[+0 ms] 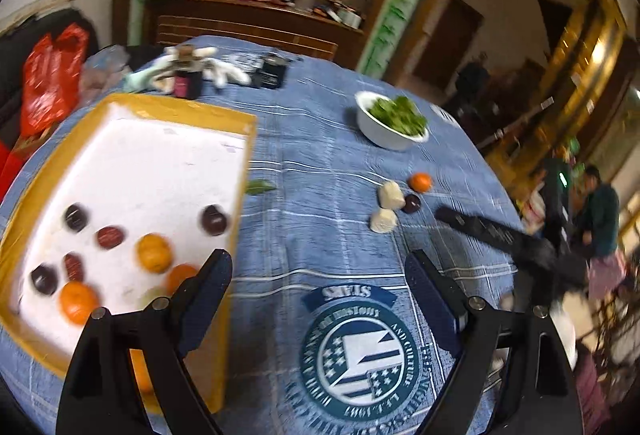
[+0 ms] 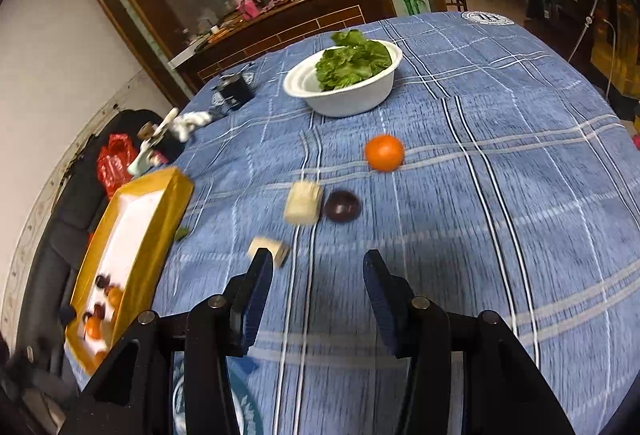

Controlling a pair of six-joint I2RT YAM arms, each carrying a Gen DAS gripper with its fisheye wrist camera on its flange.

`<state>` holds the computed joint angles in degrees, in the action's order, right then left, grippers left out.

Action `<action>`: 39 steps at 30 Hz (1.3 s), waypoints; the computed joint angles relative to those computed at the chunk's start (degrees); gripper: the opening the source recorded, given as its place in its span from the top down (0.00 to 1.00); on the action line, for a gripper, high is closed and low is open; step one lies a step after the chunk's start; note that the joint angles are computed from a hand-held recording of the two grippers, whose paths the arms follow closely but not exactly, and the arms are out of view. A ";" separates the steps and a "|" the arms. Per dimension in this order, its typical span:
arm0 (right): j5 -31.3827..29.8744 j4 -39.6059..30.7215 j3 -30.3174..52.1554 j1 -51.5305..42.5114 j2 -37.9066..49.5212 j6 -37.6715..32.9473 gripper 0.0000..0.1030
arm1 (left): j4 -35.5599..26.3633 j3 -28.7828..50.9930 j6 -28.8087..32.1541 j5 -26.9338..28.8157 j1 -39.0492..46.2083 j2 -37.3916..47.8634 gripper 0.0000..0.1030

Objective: Organize fruits
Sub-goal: 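Withdraw both open tools from the tray toward the remaining items, then grasp a white block with the left tool while the right tool grasps a dark plum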

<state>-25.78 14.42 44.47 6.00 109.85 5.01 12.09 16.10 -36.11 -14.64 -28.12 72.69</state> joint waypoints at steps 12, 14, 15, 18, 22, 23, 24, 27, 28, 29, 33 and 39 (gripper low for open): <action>1.85 -1.43 14.72 0.35 15.00 -2.01 0.51 | 7.44 24.04 11.10 4.71 0.37 37.02 0.35; 1.10 -1.92 15.44 0.18 15.48 -2.70 0.51 | 6.75 27.82 11.20 6.29 1.17 40.93 0.37; 1.42 -1.50 15.20 0.32 15.29 -3.03 0.51 | 6.44 29.27 11.26 6.83 1.49 42.27 0.38; 1.16 -1.81 15.53 0.59 15.58 -3.98 0.51 | 6.25 32.74 12.35 6.77 1.32 45.61 0.38; 1.46 -1.30 15.26 0.97 15.39 -4.41 0.53 | 6.56 34.90 12.75 7.69 1.40 48.85 0.41; 1.68 -1.08 15.05 1.08 15.27 -4.56 0.53 | 7.19 34.65 12.95 7.35 1.33 48.82 0.44; 1.88 -0.96 14.99 1.21 15.24 -4.62 0.53 | 7.35 34.55 12.89 7.43 1.44 48.71 0.50; 2.40 -0.55 14.74 1.46 15.15 -4.61 0.53 | 9.69 33.01 12.50 9.46 2.53 48.23 0.73; 2.29 -0.64 14.81 1.38 15.19 -4.51 0.53 | 10.48 32.97 12.53 10.44 2.89 48.55 0.73; 2.14 -0.72 14.85 1.27 15.23 -4.34 0.54 | 11.00 32.59 12.31 10.80 3.08 48.44 0.73; 2.34 -0.66 14.17 1.40 14.69 -4.61 0.56 | 12.01 31.96 12.05 11.24 3.25 48.37 0.73; 6.27 1.36 11.73 3.12 13.07 -7.12 0.57 | 12.58 31.53 11.85 12.89 3.96 48.39 0.73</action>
<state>-19.50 15.78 56.20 9.12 122.92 -2.11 24.68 47.63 -24.26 -1.75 -24.16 121.08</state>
